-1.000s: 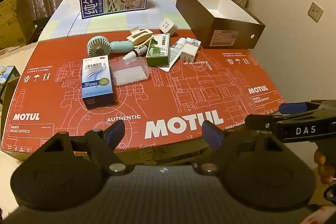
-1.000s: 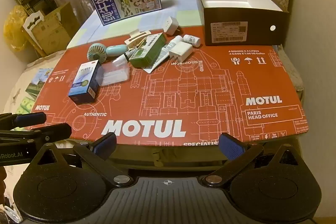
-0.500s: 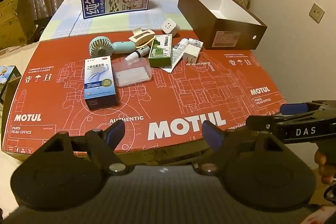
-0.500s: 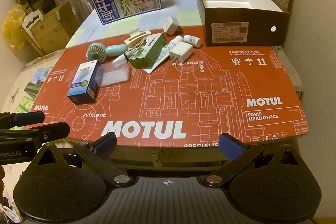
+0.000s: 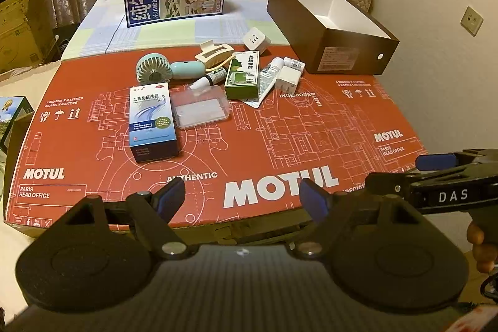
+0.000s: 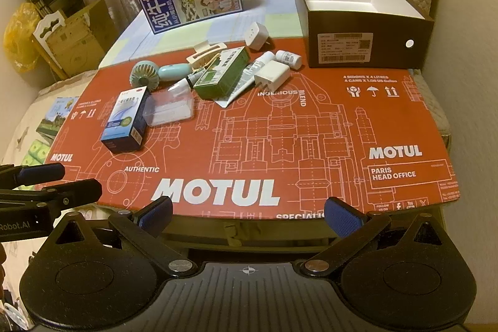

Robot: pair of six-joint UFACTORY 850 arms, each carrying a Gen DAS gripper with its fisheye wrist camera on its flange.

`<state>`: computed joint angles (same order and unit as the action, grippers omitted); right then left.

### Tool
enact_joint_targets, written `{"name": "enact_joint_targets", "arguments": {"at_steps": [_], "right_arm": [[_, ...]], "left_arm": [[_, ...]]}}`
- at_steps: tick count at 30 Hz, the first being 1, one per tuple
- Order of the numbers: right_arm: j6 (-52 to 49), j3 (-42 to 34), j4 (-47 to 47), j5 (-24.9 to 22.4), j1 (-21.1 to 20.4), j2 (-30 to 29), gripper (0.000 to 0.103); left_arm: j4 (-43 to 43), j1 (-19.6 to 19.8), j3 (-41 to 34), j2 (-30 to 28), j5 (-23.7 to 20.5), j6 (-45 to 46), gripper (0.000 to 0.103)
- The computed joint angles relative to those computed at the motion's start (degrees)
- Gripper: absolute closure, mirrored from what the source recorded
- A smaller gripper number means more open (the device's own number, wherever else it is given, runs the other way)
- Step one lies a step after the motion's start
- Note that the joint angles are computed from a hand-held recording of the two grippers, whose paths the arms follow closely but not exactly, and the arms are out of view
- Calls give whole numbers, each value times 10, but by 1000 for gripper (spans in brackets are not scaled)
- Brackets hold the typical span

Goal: Organize rigid objects

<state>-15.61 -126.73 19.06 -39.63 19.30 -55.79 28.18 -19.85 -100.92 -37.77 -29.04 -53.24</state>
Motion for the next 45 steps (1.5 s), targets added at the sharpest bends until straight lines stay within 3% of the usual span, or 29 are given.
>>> {"name": "enact_joint_targets", "arguments": {"at_steps": [33, 45], "right_arm": [[6, -12, -7, -4, 1, -9, 2], [18, -51, -17, -22, 3, -31, 2]], "left_arm": [[1, 0, 0, 0, 0, 0, 25], [-3, 0, 1, 0, 0, 4, 25]]}}
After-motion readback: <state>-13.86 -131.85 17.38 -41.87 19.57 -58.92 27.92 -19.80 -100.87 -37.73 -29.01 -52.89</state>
